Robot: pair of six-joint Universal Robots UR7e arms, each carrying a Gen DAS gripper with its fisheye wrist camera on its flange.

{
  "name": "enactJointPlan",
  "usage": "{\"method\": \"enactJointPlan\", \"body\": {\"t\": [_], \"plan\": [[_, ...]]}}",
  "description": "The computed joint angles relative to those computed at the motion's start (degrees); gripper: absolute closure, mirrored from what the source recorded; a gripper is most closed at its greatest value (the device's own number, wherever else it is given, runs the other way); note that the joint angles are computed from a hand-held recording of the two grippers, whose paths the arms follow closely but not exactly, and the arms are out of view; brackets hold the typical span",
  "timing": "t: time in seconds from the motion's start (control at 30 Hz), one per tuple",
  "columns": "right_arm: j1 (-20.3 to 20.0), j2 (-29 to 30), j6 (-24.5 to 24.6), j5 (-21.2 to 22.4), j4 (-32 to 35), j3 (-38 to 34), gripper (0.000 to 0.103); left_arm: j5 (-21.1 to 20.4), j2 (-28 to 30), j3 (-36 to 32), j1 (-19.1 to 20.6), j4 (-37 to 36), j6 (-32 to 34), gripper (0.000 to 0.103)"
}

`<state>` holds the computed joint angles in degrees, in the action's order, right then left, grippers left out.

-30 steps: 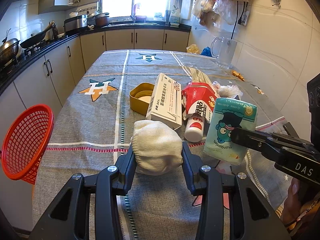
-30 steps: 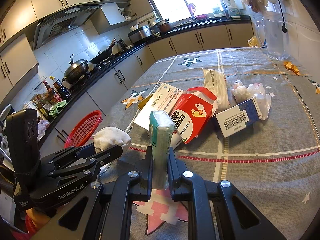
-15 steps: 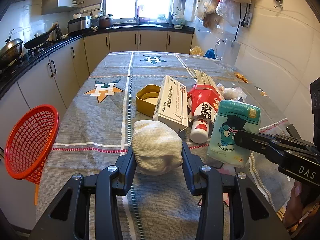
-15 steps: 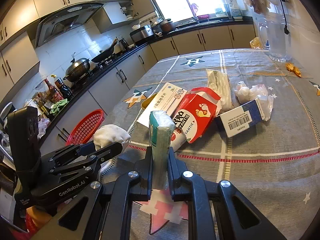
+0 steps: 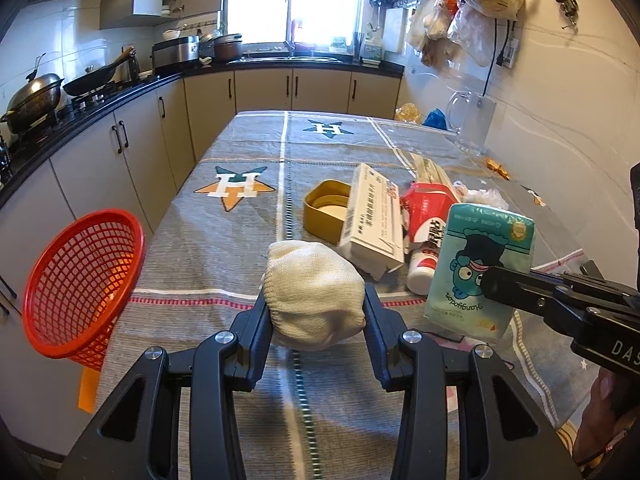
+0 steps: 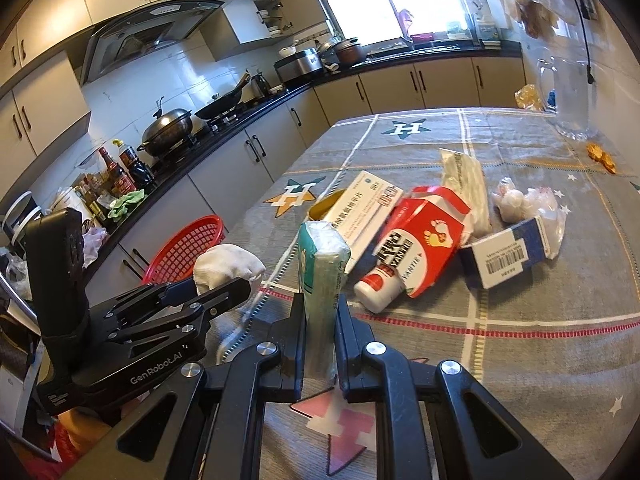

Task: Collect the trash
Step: 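Lift the cloth ball and tissue pack and carry them toward the red basket, then open both grippers over the red basket to drop the ball and tissue pack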

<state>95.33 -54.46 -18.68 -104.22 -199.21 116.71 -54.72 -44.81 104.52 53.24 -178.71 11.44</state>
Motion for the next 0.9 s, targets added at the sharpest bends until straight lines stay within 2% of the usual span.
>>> {"method": "enactJointPlan", "body": {"t": [0.9], "plan": [[4.11,5.83,-1.48,-1.4,7.91,-8.92,0.089,1.45,-4.3,0.62,3.69,-3.81,-0.14,0.063]]}}
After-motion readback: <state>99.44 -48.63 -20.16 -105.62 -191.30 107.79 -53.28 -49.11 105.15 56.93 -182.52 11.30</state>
